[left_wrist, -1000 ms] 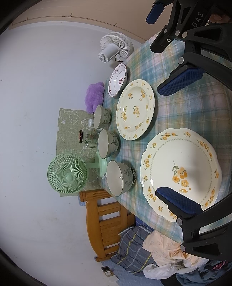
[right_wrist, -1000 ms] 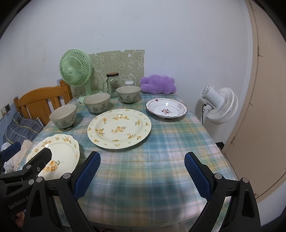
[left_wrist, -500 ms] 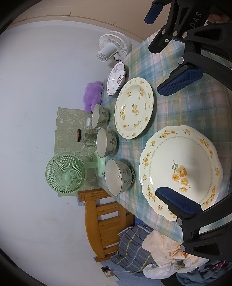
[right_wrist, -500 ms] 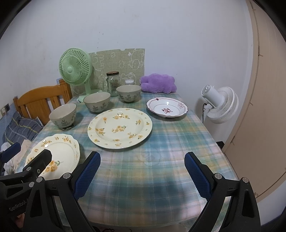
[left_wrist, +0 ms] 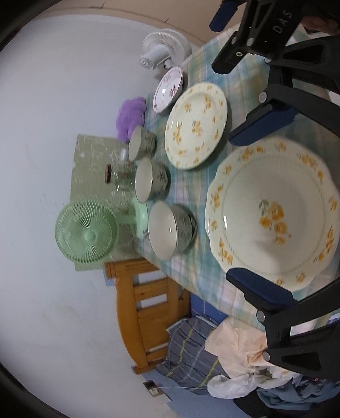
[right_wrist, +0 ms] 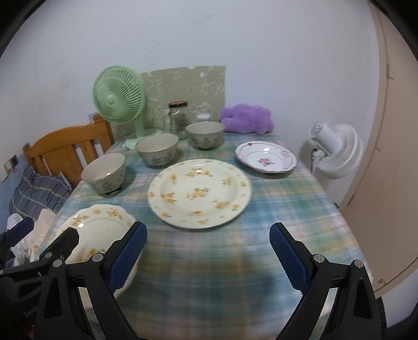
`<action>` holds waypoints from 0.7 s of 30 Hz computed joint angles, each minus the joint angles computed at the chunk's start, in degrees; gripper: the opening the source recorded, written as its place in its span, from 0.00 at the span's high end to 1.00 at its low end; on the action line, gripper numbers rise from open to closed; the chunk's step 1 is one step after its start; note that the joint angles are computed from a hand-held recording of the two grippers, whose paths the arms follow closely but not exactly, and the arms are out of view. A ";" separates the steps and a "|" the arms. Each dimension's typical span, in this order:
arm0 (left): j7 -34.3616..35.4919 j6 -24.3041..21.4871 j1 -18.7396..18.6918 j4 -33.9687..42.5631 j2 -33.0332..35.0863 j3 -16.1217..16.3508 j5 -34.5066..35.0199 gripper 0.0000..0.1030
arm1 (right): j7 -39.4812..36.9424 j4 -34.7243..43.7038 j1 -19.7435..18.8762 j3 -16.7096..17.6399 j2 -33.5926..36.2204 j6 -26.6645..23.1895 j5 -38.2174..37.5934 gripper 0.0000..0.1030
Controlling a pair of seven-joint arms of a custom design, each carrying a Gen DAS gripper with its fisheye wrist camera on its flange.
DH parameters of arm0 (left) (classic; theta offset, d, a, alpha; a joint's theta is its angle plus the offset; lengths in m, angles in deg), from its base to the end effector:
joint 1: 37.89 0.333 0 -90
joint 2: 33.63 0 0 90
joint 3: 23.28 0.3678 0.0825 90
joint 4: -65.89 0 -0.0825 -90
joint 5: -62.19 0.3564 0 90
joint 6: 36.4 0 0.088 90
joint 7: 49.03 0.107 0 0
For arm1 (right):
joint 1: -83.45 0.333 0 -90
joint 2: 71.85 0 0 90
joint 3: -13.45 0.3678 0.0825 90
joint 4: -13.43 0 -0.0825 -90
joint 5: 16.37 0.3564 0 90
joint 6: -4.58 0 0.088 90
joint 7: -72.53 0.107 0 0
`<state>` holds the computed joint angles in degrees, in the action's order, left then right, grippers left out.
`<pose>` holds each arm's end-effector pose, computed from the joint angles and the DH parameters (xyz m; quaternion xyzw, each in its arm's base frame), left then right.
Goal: Organize plates and bowls
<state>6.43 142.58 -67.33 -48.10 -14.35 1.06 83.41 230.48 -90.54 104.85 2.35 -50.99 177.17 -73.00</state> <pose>0.6364 -0.1204 0.4653 -0.6668 0.6248 -0.2900 0.2845 0.6404 0.1974 0.4772 -0.6256 0.6435 -0.3069 0.3168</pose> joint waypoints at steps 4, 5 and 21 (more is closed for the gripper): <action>4.38 3.74 9.60 0.30 1.79 -9.06 -6.00 0.16 | -7.55 3.61 -1.55 4.71 2.71 -2.55 7.35 0.07; 5.13 4.88 13.46 0.69 2.49 -13.10 -6.88 0.20 | -9.40 4.47 -1.71 5.45 3.43 -3.05 9.27 0.08; 27.64 -6.95 26.01 10.60 10.44 -24.25 -20.45 0.28 | -28.33 24.23 1.38 9.94 18.39 -19.64 32.32 0.17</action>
<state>34.07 135.63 -41.33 -37.50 -3.91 -23.19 62.97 202.15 -66.31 106.22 12.29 -32.60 157.53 -40.68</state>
